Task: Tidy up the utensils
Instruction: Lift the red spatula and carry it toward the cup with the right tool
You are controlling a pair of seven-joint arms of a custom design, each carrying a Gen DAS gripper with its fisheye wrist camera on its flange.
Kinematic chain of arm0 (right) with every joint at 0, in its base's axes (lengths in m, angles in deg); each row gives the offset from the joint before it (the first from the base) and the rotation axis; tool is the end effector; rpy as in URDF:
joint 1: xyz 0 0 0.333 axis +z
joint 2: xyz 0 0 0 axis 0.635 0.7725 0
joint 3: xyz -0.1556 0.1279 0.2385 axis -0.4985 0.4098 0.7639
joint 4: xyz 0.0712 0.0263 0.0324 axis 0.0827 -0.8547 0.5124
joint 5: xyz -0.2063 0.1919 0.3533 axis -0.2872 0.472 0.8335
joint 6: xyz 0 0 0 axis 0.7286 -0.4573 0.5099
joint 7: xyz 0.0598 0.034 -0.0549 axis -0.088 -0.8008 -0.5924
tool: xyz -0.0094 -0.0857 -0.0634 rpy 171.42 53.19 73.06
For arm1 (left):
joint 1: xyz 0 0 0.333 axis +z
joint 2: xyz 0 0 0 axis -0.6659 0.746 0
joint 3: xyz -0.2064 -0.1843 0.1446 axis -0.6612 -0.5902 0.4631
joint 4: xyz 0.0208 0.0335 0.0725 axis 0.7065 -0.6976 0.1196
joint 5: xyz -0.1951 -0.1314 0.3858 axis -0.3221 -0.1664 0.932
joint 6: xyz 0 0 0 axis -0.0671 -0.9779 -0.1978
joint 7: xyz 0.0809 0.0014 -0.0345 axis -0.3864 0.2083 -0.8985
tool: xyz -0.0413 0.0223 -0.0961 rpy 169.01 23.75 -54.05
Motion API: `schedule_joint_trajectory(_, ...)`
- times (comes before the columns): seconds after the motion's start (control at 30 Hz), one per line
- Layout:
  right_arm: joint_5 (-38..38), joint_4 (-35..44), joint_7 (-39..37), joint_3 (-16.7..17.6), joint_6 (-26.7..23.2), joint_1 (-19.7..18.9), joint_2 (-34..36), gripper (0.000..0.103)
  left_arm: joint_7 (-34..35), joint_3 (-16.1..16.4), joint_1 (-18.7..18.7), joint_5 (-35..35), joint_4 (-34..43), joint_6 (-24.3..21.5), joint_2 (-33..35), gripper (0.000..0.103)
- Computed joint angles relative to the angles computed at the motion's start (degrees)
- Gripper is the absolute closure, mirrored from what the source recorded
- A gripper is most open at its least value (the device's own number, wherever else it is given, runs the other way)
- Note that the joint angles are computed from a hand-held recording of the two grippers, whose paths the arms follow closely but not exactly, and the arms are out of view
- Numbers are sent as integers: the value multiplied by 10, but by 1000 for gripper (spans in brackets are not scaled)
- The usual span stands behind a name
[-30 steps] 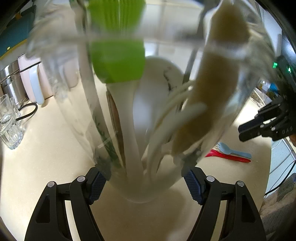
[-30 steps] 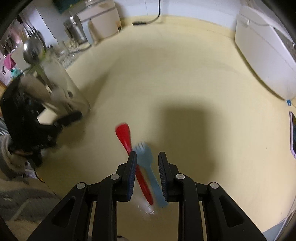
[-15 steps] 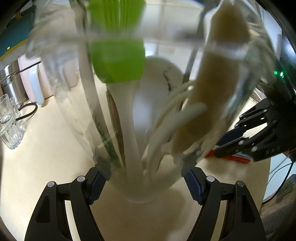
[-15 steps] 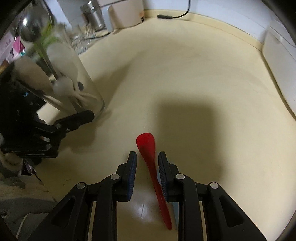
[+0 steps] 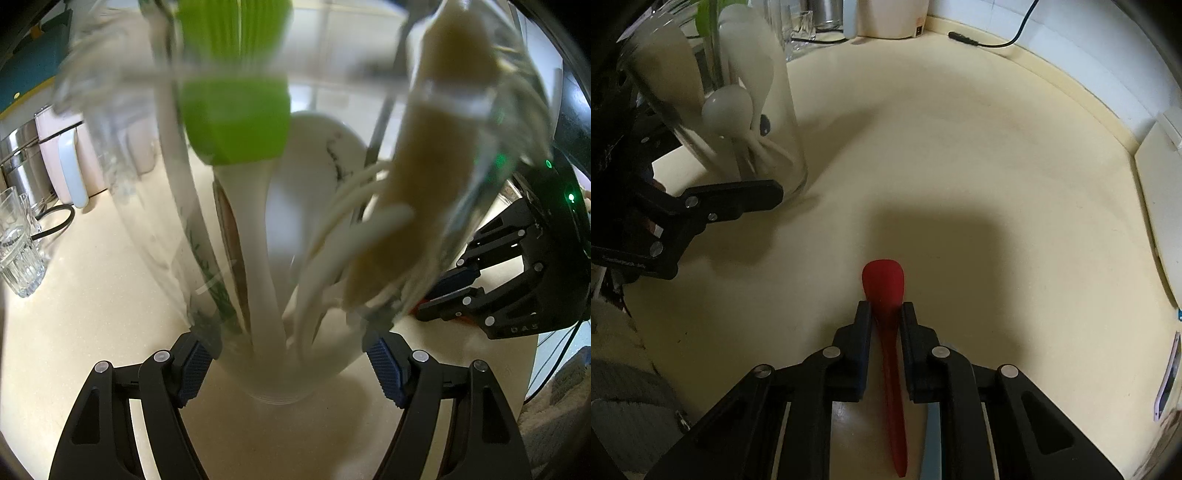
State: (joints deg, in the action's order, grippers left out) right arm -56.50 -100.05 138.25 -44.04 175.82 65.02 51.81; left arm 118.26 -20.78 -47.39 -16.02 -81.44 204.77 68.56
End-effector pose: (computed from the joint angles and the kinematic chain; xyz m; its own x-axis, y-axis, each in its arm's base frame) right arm 0.5577 0.3763 0.3636 0.4415 -0.8957 0.0525 -0.8357 -0.4318 -0.3395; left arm 0.6048 -0.1509 0.3490 -0.6051 -0.7922 0.0798 -0.5808 0.3705 -0.7249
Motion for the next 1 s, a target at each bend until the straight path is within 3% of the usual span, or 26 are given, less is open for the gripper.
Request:
schedule_joint_trajectory(0.33,152,-68,8,7,132,-26,-84,88,0,0,-1,0,0,0,0,24)
schedule_joint_trajectory(0.4,152,-74,26,4,162,-23,-100,94,0,0,0,0,0,0,0,24)
schedule_joint_trajectory(0.57,85,-46,68,-3,196,-18,-98,94,0,0,-1,0,0,0,0,24)
schedule_joint_trajectory(0.67,39,-29,73,-8,168,-20,-95,94,0,0,-1,0,0,0,0,24)
schedule_joint_trajectory(0.8,75,-24,54,-7,132,-26,-82,94,0,0,-1,0,0,0,0,24)
schedule_joint_trajectory(0.93,93,18,47,-5,99,-32,-24,93,0,0,-1,0,0,1,0,24)
schedule_joint_trajectory(1.0,98,51,43,-5,74,-35,11,87,0,0,-1,0,0,0,0,24)
